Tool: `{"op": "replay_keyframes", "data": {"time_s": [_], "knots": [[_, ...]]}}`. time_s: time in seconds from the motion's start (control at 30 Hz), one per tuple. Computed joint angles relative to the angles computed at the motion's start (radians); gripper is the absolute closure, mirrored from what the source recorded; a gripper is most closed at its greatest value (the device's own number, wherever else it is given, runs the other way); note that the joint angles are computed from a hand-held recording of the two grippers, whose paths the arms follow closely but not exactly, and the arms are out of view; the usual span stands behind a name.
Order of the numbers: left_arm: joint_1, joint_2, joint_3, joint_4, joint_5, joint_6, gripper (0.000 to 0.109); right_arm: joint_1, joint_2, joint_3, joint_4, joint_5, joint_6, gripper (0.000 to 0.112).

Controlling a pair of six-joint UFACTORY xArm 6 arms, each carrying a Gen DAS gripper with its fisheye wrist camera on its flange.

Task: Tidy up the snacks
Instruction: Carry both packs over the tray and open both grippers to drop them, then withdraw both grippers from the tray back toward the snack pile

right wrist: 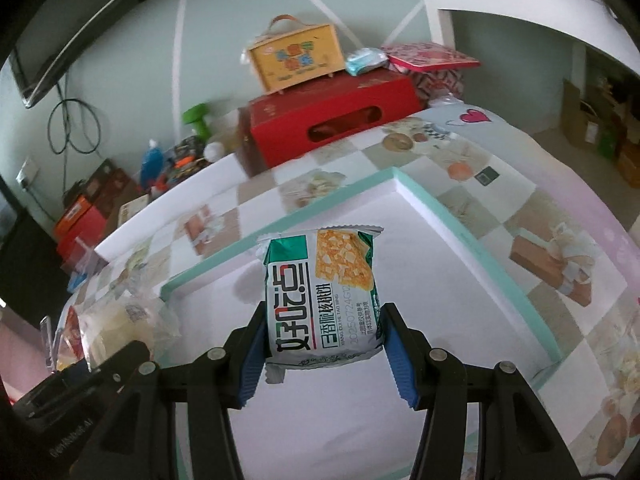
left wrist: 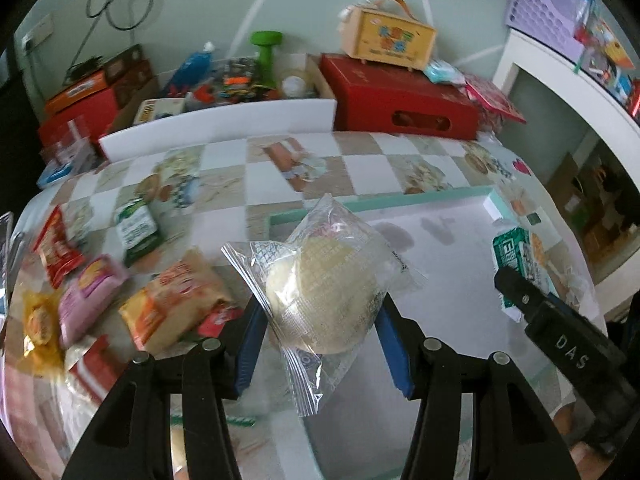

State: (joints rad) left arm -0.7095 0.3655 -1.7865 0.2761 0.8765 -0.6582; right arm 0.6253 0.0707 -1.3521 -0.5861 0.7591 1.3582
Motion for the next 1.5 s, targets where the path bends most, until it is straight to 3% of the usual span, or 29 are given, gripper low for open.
{"op": "replay_keyframes", "data": {"time_s": [0.3,0.47,0.73,0.83,1.1,1.17,1.23,1.3,1.33,1.37,1.5], "knots": [[-0.006,0.091,-0.103,-0.028,0.037,0.052,0.052,-0.015,0.018,-0.022,-0.011,0.041,-0.002,0.055],[-0.008,0.074,-0.085,-0.017,0.025,0.052,0.03,-0.014,0.019,-0.028,-0.001,0.074,-0.005,0.055],[-0.002,0.026,-0.04,0.002,0.018,0.016,0.029,-0.005,0.035,-0.047,0.025,0.09,-0.05,0.054],[0.004,0.007,-0.017,0.042,0.016,-0.03,0.015,0.0,0.045,-0.062,0.015,0.111,-0.057,0.05],[0.028,-0.023,0.024,0.052,0.027,-0.081,0.013,0.009,0.06,-0.086,0.017,0.143,-0.084,0.043],[0.032,-0.031,0.036,0.055,0.023,-0.092,0.013,0.009,0.062,-0.089,0.021,0.148,-0.084,0.034],[0.035,-0.04,0.048,0.063,0.018,-0.107,0.012,0.011,0.062,-0.09,0.019,0.148,-0.086,0.032],[0.036,-0.044,0.054,0.09,0.022,-0.133,0.006,0.012,0.065,-0.092,0.019,0.145,-0.096,0.026],[0.036,-0.045,0.056,0.105,0.028,-0.146,0.006,0.012,0.066,-0.093,0.015,0.144,-0.095,0.014],[0.037,-0.045,0.056,0.119,0.038,-0.156,0.006,0.014,0.066,-0.092,0.008,0.143,-0.091,0.009],[0.044,-0.054,0.072,0.135,0.048,-0.176,0.006,0.014,0.074,-0.099,0.017,0.14,-0.115,0.009]]}}
